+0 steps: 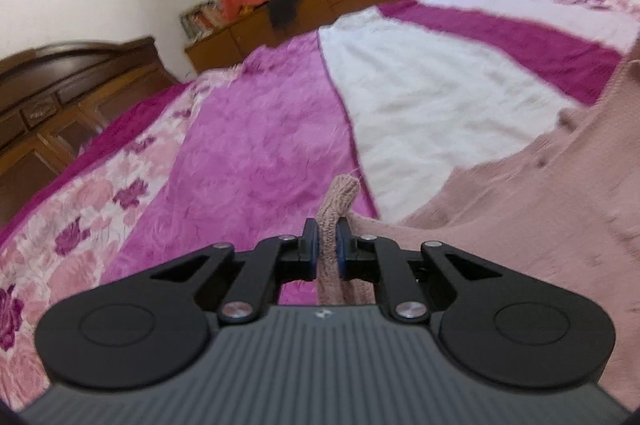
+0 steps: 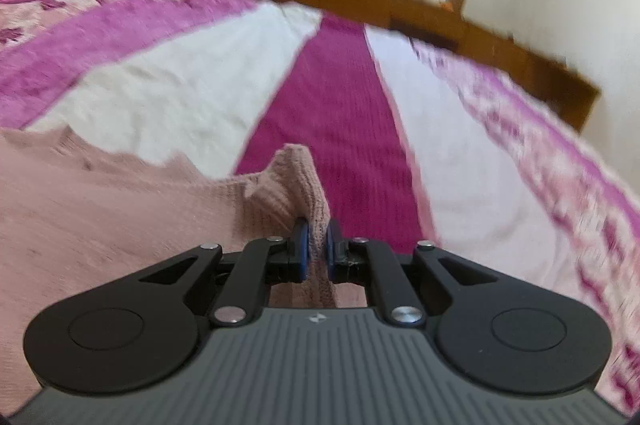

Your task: Fold small clothes

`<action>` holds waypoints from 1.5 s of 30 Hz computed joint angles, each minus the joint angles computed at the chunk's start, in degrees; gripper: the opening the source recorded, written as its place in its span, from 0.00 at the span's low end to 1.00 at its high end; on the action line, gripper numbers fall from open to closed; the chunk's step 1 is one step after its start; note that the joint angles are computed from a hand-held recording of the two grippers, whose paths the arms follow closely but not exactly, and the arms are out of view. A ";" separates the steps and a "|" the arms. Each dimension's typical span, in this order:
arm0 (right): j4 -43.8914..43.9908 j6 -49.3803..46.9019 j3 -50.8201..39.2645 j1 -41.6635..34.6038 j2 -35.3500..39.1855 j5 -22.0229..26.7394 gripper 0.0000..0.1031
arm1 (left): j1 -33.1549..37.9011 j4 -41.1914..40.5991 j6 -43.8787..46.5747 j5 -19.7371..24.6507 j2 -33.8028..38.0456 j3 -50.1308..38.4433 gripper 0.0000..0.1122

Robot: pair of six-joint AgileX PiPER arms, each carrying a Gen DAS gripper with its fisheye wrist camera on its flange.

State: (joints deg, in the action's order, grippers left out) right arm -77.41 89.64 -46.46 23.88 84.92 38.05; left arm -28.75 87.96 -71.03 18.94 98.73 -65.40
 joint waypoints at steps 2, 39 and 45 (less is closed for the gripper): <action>3.53 -0.39 -0.35 -3.55 2.05 -3.62 0.10 | 1.10 -0.17 0.16 0.49 2.55 -0.92 0.10; 22.93 -12.74 9.61 -11.50 -15.26 -16.68 0.46 | 6.23 -59.37 49.14 -3.94 -4.53 1.24 0.13; 16.59 -6.70 11.48 -13.61 -12.44 -16.03 0.46 | 5.18 -55.73 44.19 -4.32 -2.89 2.80 0.12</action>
State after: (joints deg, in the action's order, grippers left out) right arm -60.82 82.93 -34.98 10.27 72.48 22.02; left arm -23.57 32.23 -26.84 14.62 95.84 -62.60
